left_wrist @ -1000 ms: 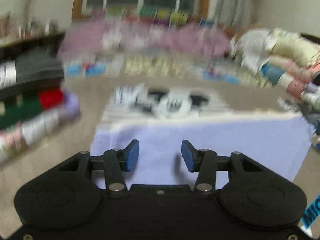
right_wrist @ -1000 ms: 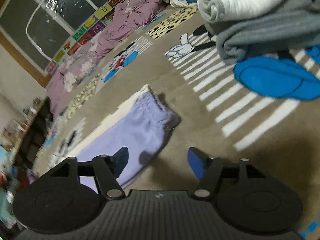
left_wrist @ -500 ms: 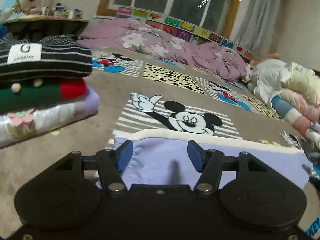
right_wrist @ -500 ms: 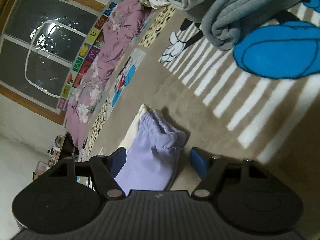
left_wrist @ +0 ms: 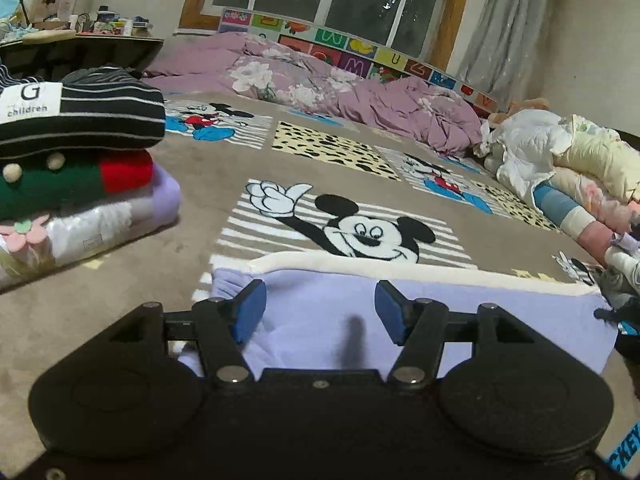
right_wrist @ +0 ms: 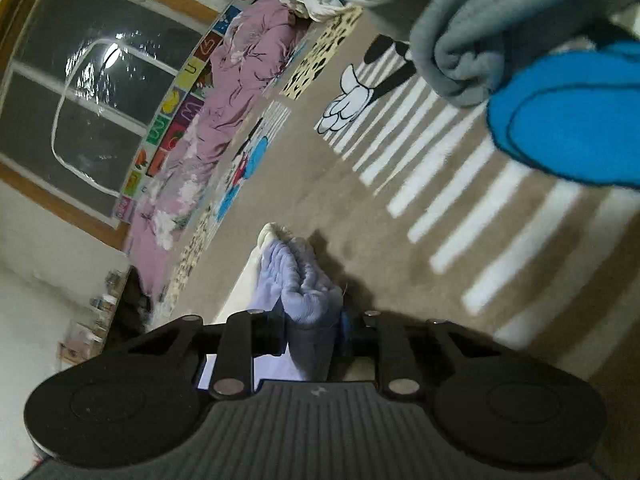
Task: Fold clothes
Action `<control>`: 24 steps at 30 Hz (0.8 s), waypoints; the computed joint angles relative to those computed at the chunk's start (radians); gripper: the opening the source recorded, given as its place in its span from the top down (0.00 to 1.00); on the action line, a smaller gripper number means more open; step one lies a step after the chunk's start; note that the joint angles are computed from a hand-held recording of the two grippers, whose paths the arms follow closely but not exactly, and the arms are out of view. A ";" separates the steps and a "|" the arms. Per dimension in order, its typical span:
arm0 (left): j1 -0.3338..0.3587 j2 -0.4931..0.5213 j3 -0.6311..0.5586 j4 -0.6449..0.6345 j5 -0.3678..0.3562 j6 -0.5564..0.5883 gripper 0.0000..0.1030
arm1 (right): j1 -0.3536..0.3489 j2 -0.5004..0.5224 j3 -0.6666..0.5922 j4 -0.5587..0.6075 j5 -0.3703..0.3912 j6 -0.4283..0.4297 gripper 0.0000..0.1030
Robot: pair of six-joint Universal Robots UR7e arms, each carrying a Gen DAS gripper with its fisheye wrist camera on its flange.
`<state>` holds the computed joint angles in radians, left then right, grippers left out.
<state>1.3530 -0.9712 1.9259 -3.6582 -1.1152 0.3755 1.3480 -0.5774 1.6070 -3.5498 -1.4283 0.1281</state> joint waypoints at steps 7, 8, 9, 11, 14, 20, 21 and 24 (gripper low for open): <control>0.002 0.002 -0.003 0.008 -0.004 0.001 0.42 | -0.026 0.010 0.037 -0.088 0.116 0.074 0.56; 0.002 0.002 -0.002 0.007 -0.006 0.001 0.42 | -0.027 0.013 0.049 -0.109 0.133 0.058 0.54; 0.002 0.002 -0.001 0.008 -0.008 0.000 0.42 | -0.019 0.016 0.051 -0.115 0.120 0.027 0.50; 0.000 0.001 0.000 0.007 -0.011 0.002 0.42 | -0.001 0.024 0.054 -0.124 0.087 -0.038 0.48; 0.000 -0.002 0.005 0.010 -0.018 0.002 0.42 | 0.018 0.031 0.033 -0.110 0.006 -0.016 0.87; 0.002 -0.016 0.013 0.030 -0.027 -0.017 0.42 | 0.021 0.005 0.070 -0.140 -0.023 0.026 0.89; 0.002 -0.021 0.016 0.038 -0.032 -0.017 0.42 | 0.020 -0.008 0.082 -0.138 -0.024 0.029 0.89; -0.003 -0.029 0.025 0.050 -0.049 -0.004 0.42 | 0.018 -0.041 0.118 -0.153 -0.038 0.033 0.89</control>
<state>1.3501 -0.9999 1.9514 -3.6081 -1.1644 0.3719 1.3659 -0.6186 1.7253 -3.7024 -1.4664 0.1611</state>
